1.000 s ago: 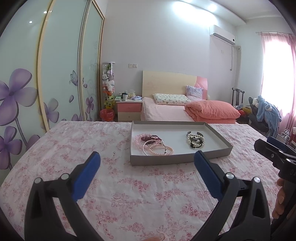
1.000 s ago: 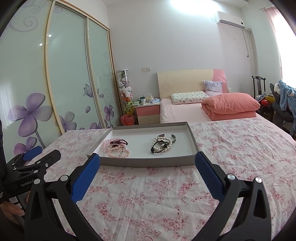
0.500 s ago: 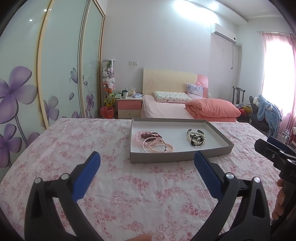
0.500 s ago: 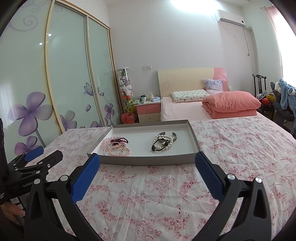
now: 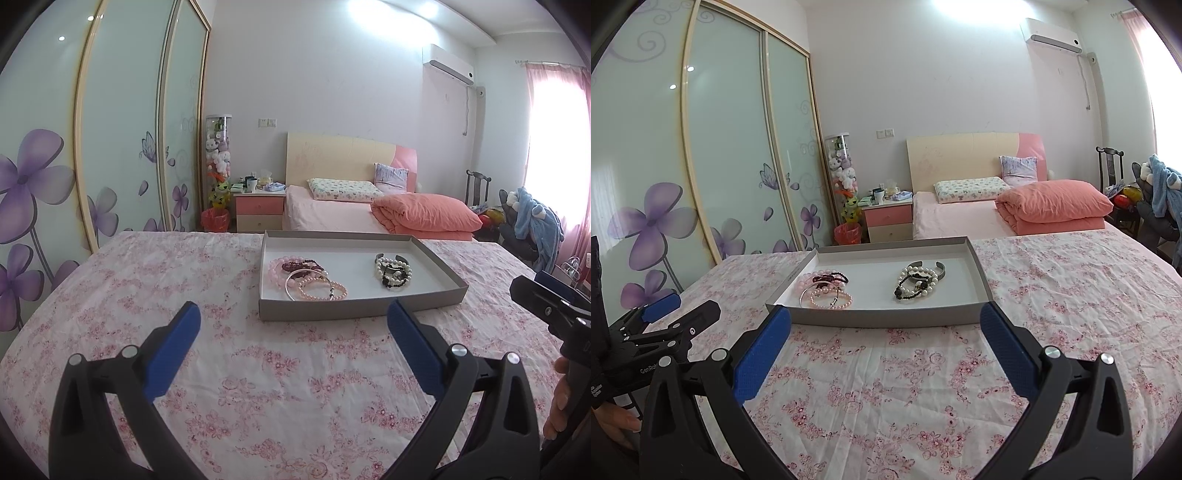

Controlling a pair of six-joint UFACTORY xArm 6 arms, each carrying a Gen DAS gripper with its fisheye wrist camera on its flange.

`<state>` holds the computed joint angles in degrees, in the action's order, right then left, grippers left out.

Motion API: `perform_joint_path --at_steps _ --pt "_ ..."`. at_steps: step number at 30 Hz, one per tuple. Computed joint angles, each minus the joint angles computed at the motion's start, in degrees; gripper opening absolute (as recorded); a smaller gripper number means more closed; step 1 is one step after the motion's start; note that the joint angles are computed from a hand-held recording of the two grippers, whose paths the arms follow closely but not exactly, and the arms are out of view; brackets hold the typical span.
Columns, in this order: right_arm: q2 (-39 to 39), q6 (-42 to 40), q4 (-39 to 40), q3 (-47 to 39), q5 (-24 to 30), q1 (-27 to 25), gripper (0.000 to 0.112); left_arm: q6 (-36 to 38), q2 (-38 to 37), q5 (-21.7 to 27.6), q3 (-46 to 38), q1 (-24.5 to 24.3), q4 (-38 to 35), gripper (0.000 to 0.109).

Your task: Organize jewelry

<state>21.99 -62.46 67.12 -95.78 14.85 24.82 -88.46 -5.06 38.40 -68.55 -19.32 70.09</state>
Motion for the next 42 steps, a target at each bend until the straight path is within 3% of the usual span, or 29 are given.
perform_joint_path --at_steps 42 --pt "-1.0 -0.7 0.9 1.7 0.3 0.2 0.101 -1.2 0.6 1.1 0.0 -1.3 0.4 0.099"
